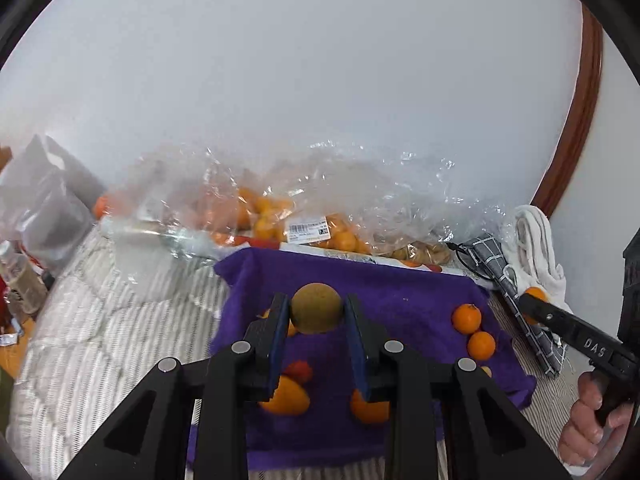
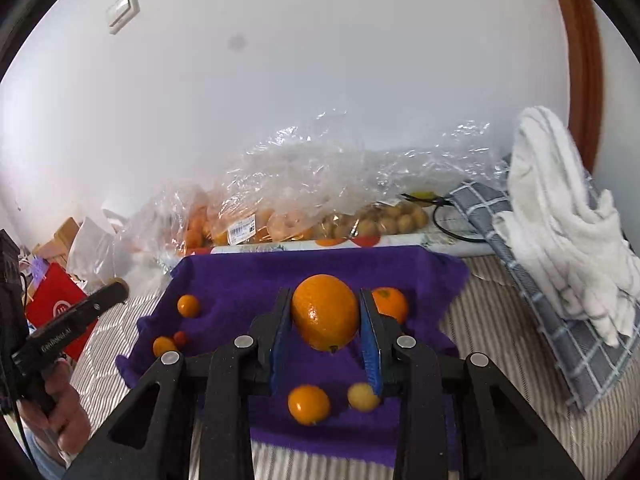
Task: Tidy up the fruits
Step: 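Carry the orange and yellow-green fruit over the purple towel, then open both grippers to drop the fruits onto the towel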
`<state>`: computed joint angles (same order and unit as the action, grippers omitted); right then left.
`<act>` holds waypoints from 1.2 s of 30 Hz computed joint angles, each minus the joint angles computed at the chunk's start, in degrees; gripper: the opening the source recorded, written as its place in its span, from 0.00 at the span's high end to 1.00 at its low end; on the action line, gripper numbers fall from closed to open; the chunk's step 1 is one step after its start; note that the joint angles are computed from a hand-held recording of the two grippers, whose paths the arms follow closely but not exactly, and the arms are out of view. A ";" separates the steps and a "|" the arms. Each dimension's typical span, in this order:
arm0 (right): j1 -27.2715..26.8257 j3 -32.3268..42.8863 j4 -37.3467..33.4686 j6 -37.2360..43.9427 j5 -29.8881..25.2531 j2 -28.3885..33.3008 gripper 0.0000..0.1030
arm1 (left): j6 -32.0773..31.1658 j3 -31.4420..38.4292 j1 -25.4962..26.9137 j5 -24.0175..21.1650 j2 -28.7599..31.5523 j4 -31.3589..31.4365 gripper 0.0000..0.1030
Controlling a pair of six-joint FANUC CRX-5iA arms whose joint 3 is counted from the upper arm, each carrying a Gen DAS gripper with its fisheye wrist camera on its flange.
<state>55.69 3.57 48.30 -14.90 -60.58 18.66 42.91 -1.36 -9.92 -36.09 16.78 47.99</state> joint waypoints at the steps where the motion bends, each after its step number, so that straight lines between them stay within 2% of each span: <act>1: -0.40 0.14 -0.46 0.31 0.81 0.54 0.69 | -0.41 -0.15 -0.12 0.00 0.44 0.73 0.74; 3: -1.13 0.05 -2.30 1.20 2.94 1.47 0.69 | -2.24 -0.95 -0.13 -0.43 1.28 2.83 0.74; 4: -1.56 -0.06 -3.85 2.04 4.40 1.90 0.69 | -1.88 -0.60 0.11 -0.95 1.62 1.82 0.74; 8: -2.40 2.18 -10.15 7.09 4.72 4.19 0.69 | -1.73 0.28 0.95 -2.70 2.91 1.95 0.74; 13: -2.61 1.59 -11.68 7.80 6.52 4.11 0.69 | -1.25 2.38 1.61 -8.49 5.11 2.52 0.74; 19: -2.88 2.99 -13.93 11.45 6.41 5.06 0.69 | -0.05 5.01 1.13 -13.01 6.61 -1.52 0.74; 25: -2.62 4.60 -15.61 14.76 5.59 6.18 0.69 | 3.58 6.49 0.21 -13.15 6.71 -8.04 0.74; 33: -2.27 5.50 -15.68 16.68 4.68 6.65 0.67 | 5.76 8.07 -0.38 -14.14 6.88 -12.76 0.74; 36: -1.97 4.33 -14.05 15.13 4.51 5.67 0.62 | 5.87 8.02 -0.51 -13.83 6.76 -13.22 0.74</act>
